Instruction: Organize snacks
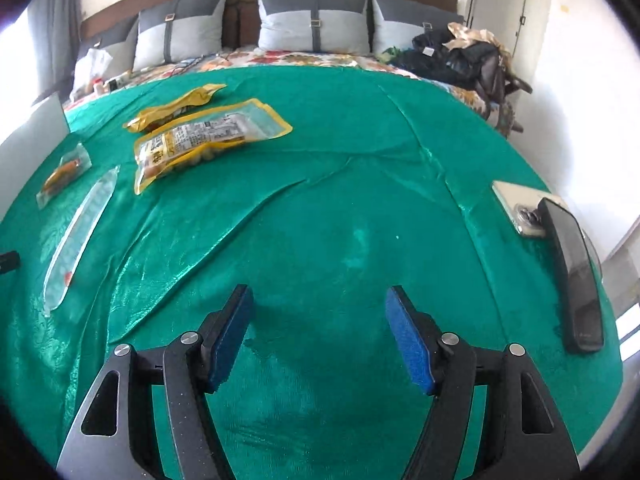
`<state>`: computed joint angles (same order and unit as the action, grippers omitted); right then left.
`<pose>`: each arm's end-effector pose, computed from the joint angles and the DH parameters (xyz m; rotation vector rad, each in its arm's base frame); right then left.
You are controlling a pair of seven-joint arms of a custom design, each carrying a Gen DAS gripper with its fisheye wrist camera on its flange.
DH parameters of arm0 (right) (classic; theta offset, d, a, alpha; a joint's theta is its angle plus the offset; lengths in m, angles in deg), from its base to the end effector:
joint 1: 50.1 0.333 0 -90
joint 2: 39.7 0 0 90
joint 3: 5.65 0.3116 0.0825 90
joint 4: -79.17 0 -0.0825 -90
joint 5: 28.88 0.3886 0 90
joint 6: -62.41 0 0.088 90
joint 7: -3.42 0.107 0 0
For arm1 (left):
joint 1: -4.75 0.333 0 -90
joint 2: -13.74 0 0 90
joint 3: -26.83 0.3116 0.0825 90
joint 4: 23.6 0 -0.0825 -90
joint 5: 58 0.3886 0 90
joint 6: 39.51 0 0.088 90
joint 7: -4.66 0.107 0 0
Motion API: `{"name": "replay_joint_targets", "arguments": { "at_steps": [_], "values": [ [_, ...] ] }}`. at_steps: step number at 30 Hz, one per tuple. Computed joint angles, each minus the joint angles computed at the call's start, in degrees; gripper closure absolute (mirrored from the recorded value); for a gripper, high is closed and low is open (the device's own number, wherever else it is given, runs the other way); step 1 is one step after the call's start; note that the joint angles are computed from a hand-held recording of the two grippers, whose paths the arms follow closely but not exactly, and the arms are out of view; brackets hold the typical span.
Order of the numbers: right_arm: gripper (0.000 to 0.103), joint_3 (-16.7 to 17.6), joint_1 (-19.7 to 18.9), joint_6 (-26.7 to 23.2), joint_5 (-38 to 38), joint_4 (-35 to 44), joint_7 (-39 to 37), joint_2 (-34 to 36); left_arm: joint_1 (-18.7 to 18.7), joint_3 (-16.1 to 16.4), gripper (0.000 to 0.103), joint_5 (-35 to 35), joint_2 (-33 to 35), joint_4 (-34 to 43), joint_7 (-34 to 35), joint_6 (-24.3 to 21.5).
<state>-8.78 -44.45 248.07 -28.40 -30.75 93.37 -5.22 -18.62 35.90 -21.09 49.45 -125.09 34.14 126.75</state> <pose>0.6737 0.0328 0.2533 -1.8555 1.7519 -0.6885 0.6593 -0.2186 0.2510 -2.0131 1.7113 -0.5631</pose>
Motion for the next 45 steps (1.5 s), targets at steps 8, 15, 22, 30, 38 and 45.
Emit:
{"name": "replay_joint_targets", "arguments": {
  "at_steps": [8,15,22,30,38,45],
  "values": [
    [0.02,1.57,-1.6,-1.63,0.94,1.13,0.85,0.59,-0.62,0.84,0.0,0.57,0.33,0.27,-1.0,0.45],
    [0.017,0.9,-1.05,-2.07,1.04,1.2,1.38,0.53,-0.6,0.82,0.0,0.58,0.35,0.29,-0.98,0.45],
    [0.017,1.09,-1.26,-2.11,0.89,1.22,1.41,0.52,-0.59,0.83,0.0,0.55,0.37,0.29,-0.95,0.49],
    [0.015,2.11,-2.25,-2.35,0.76,1.33,0.96,0.53,-0.61,0.85,0.0,0.53,0.39,0.3,-0.93,0.49],
    [0.014,2.06,-2.15,-2.54,0.89,1.41,0.82,0.53,-0.59,0.85,0.0,0.44,0.45,0.35,-0.83,0.55],
    [0.014,2.06,-2.15,-2.56,0.94,1.39,0.76,0.5,-0.48,0.68,0.0,0.26,0.49,0.43,-0.51,0.41]
  ]
}}
